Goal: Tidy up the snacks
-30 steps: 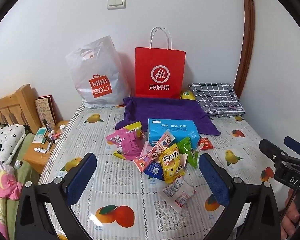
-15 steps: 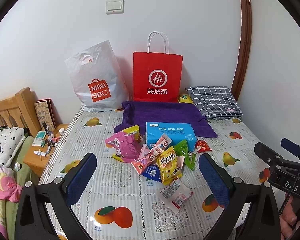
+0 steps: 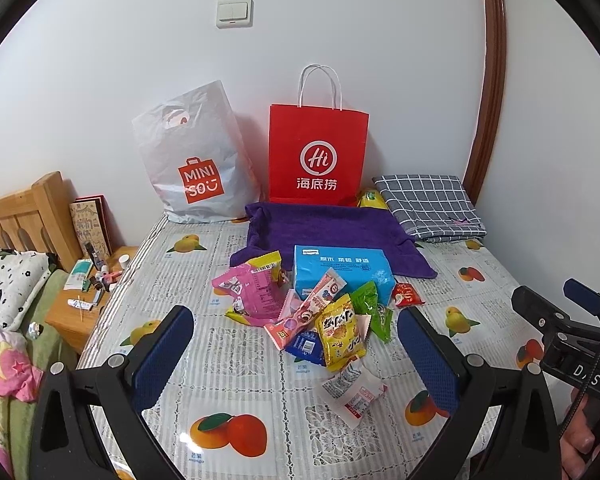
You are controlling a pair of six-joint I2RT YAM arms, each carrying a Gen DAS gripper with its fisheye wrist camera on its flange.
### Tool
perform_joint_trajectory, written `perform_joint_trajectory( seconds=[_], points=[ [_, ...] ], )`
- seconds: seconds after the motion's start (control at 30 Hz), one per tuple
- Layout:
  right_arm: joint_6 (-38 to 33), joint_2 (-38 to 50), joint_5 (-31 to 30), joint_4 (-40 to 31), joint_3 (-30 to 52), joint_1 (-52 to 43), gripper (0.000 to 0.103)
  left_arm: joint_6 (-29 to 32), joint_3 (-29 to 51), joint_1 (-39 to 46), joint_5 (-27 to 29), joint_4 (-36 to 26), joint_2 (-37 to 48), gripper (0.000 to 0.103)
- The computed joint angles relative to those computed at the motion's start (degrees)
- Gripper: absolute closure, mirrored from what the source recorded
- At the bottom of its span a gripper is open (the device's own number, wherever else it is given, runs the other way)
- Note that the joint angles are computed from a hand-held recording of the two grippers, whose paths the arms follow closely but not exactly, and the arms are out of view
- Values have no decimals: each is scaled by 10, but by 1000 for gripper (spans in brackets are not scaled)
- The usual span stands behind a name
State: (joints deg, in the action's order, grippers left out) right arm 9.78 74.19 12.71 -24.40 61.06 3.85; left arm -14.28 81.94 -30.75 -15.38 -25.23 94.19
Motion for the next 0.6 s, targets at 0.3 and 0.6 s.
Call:
perform_joint_trajectory(
  seconds=[0.3, 0.6],
  points=[
    [3, 1, 6, -1, 1, 7, 1, -2, -4, 8, 9, 3, -2, 1],
    [3, -5, 11, 0, -1, 8, 1, 0, -17, 8, 11, 14, -10, 1]
  ],
)
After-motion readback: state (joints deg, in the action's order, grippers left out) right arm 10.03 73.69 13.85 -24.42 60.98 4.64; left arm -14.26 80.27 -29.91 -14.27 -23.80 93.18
